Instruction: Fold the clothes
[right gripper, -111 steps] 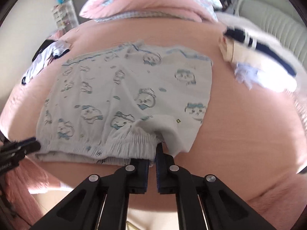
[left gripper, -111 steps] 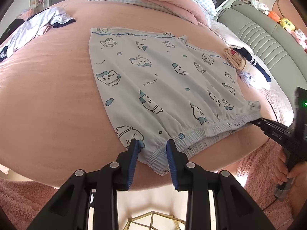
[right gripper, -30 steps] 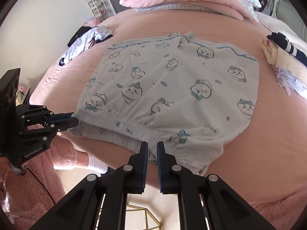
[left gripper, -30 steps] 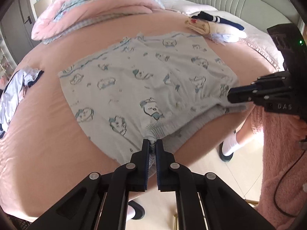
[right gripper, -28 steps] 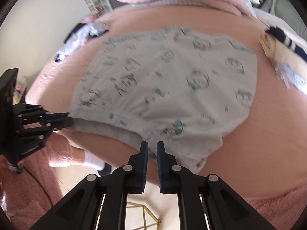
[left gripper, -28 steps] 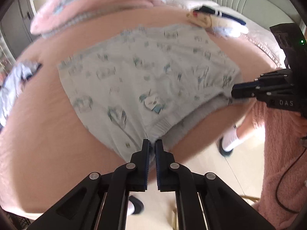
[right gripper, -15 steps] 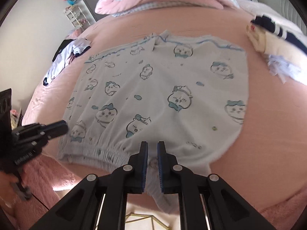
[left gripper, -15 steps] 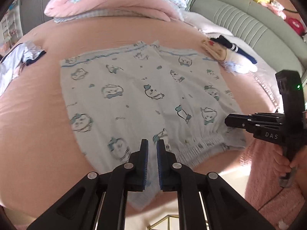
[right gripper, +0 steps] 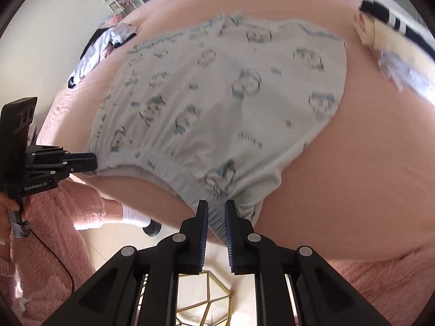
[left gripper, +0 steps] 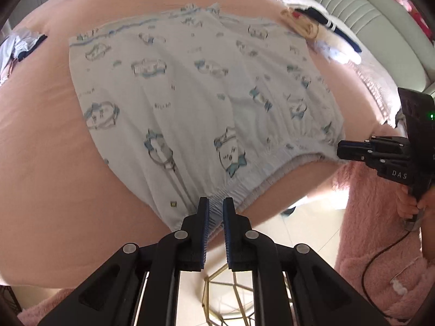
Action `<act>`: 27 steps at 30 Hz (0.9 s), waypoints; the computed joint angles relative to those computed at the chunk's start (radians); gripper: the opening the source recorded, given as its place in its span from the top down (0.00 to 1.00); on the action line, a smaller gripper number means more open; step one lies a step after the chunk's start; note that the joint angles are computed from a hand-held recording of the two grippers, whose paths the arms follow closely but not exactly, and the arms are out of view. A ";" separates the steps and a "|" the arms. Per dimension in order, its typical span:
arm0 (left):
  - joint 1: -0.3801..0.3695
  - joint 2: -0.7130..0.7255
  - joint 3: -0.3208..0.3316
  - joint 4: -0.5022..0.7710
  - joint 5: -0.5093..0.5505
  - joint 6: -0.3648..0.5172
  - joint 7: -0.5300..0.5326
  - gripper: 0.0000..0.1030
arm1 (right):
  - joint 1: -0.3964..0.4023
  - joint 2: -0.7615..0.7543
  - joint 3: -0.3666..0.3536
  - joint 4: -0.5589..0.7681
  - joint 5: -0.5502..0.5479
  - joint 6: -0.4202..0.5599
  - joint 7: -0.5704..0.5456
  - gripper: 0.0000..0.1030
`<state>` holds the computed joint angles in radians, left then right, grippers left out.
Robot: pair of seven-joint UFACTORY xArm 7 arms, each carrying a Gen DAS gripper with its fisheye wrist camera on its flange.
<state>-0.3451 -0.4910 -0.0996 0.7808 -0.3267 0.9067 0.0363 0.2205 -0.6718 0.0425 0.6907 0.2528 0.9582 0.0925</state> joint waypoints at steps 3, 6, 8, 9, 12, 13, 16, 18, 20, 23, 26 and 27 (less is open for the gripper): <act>-0.005 0.051 -0.021 0.012 -0.011 -0.136 -0.014 0.91 | 0.027 0.034 0.007 0.021 0.032 -0.111 -0.022 0.77; -0.008 0.148 -0.039 0.052 0.010 -0.169 -0.056 0.89 | 0.046 0.150 0.029 0.073 0.034 -0.173 -0.015 0.72; -0.013 0.181 -0.050 0.059 0.033 -0.140 -0.073 0.89 | 0.063 0.215 0.033 0.098 0.038 -0.149 -0.023 0.72; -0.016 0.164 -0.053 0.042 0.041 -0.145 -0.076 0.89 | 0.063 0.215 0.045 0.083 0.028 -0.148 -0.013 0.72; -0.024 0.103 -0.009 0.019 -0.030 -0.058 -0.085 0.89 | 0.078 0.157 0.060 0.012 0.015 -0.175 -0.015 0.72; -0.028 0.077 0.011 0.005 -0.066 -0.041 -0.069 0.89 | 0.082 0.139 0.057 0.002 0.010 -0.165 -0.021 0.72; -0.037 -0.021 0.078 -0.056 -0.183 -0.036 0.017 0.89 | 0.083 0.113 0.043 0.011 0.006 -0.123 -0.022 0.72; 0.007 -0.061 0.072 -0.082 -0.163 -0.073 -0.003 0.88 | 0.087 0.119 0.021 0.033 0.040 -0.117 -0.024 0.72; 0.068 -0.040 0.049 -0.066 -0.090 -0.088 -0.076 0.87 | 0.094 0.122 0.000 0.045 0.091 -0.139 -0.028 0.72; 0.082 0.038 0.045 -0.030 -0.046 -0.076 -0.099 0.86 | 0.071 0.191 0.037 0.104 0.040 -0.139 -0.008 0.72; 0.092 0.095 0.025 0.042 0.065 0.050 -0.070 0.85 | 0.065 0.220 0.076 0.137 -0.036 -0.104 0.001 0.72; 0.097 0.105 0.019 0.073 0.095 0.096 -0.071 0.85 | 0.069 0.216 0.082 0.135 -0.042 -0.105 0.003 0.72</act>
<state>-0.2478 -0.3856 -0.0809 0.8535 -0.2313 1.0023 -0.0346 0.2892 -0.4561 0.1244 0.8258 0.2104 0.8532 0.0954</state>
